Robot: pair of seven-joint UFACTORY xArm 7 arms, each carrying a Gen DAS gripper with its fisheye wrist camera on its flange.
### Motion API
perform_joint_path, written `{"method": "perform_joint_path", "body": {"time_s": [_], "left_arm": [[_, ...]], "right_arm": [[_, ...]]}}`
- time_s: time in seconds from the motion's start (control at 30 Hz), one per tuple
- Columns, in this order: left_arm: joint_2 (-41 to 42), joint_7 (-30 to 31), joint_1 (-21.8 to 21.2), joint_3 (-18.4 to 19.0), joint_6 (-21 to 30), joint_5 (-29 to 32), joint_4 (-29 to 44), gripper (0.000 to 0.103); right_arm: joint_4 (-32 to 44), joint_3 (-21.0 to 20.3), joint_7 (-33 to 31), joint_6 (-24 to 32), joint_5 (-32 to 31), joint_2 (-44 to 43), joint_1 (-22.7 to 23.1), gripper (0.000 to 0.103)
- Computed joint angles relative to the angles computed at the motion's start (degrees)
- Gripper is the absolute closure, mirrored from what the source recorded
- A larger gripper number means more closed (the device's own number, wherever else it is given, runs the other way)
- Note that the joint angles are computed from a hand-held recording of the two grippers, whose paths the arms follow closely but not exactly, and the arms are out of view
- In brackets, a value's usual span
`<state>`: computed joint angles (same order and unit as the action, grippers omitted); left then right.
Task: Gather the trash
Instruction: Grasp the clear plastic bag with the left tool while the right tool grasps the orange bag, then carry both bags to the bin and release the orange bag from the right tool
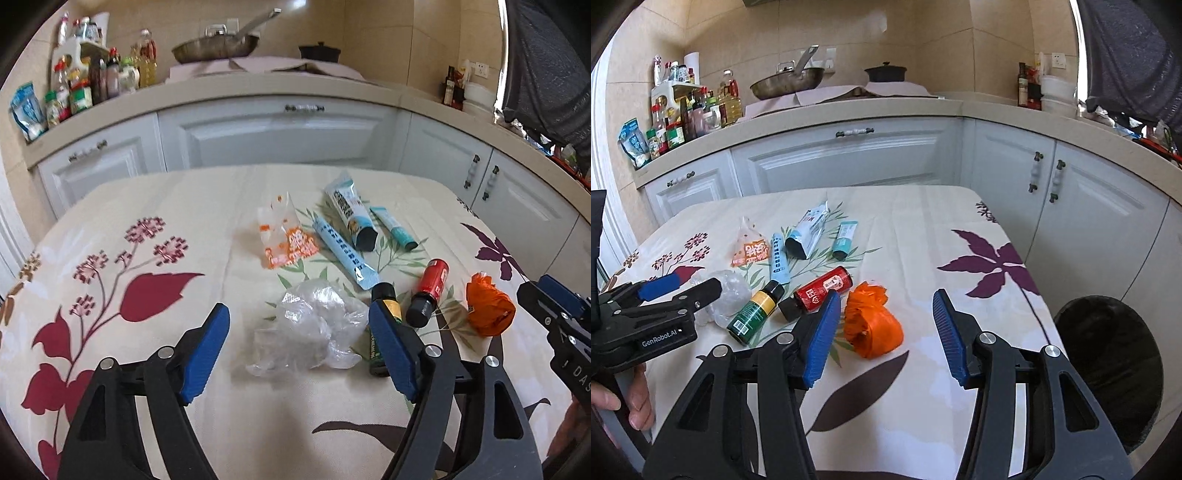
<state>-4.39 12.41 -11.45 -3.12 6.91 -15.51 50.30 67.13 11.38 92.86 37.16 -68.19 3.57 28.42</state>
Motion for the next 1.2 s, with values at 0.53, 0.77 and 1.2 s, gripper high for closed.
{"method": "perform_joint_path", "body": {"time_s": [0.53, 0.77, 1.2], "left_arm": [[0.38, 13.99, -0.33, 0.48, 4.34, -13.82, 1.77, 0.072], [-0.46, 13.60, 0.59, 1.66, 3.77, -13.87, 0.95, 0.072], [-1.60, 13.85, 0.73, 2.54, 2.74, -14.73, -0.35, 0.072]], "right_arm": [[4.66, -2.35, -8.50, -1.67, 8.39, 5.04, 0.89, 0.042], [5.67, -3.29, -12.64, -1.39, 13.44, 6.32, 1.34, 0.042], [7.18, -4.52, -19.18, -0.80, 17.75, 7.79, 3.38, 0.063]]}}
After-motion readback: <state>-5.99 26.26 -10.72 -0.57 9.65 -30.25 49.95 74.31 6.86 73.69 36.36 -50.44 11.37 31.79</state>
